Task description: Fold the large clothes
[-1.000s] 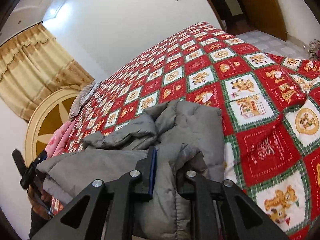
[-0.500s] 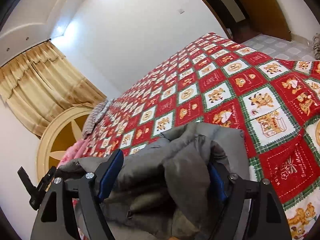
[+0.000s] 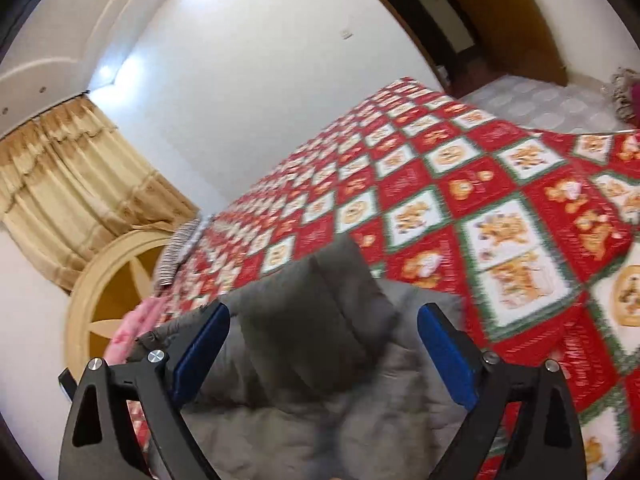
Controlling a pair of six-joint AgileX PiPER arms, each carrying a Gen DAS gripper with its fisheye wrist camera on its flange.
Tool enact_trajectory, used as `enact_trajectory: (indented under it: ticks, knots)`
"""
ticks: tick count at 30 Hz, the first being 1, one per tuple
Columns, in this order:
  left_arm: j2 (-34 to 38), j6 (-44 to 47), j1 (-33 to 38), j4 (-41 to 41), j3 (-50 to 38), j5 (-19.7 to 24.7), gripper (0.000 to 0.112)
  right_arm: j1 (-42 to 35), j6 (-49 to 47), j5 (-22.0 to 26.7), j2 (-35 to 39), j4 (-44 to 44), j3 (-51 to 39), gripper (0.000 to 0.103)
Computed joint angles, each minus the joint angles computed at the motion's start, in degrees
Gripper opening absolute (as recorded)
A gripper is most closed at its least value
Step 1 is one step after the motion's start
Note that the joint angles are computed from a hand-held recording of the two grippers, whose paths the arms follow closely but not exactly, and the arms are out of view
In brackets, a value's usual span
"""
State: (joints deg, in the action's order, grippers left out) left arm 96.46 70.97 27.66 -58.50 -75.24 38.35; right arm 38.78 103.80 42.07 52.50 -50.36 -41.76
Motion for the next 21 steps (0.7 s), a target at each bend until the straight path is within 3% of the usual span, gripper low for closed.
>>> enact_trajectory:
  ticks: [3,6,11,12,13,14,17,19,21]
  knots:
    - [-1.96,-0.58,-0.26,-0.28,1.10,-1.12,0.103,5.33,4.07,8.68,1.47,-3.02,-0.98,0.095]
    - [-7.14,4.28,0.36,-8.49,5.27,-5.32,0.103,13.21,4.20,17.21,6.64,-5.58,-6.56,0.095]
    - [-11.20,6.74,-0.85,-11.79,7.10,-5.74,0.103,20.30,-3.56,22.63,19.37,-8.15,-18.66,0.094]
    - [-11.76,7.10,-1.98,-10.82,7.30,-5.49,0.103,19.98,-6.59,23.85,22.46,-7.65,-21.39,0.088]
    - [-11.90,7.08,-3.69,-9.05,7.39,-6.36,0.103,19.18,-8.08,24.50,24.17,-7.10,-22.60,0.077]
    - [-11.80,6.49,-5.51,-6.71,7.40,-7.21,0.103,18.05,-8.64,24.30,25.11,-6.61,-22.74,0.074]
    - [-9.42,5.18,-12.21,-0.25,7.99,-12.11,0.103,13.37,-9.07,16.53,24.22,-3.03,-19.21,0.072]
    - [-6.49,-1.72,-17.81,10.07,9.01,-21.83,0.103,12.14,-11.48,19.07,25.77,-0.44,-18.92,0.072]
    - [-1.49,-11.68,-19.90,21.53,8.47,-26.73,0.103,12.27,-11.36,22.76,25.44,0.59,-17.48,0.072]
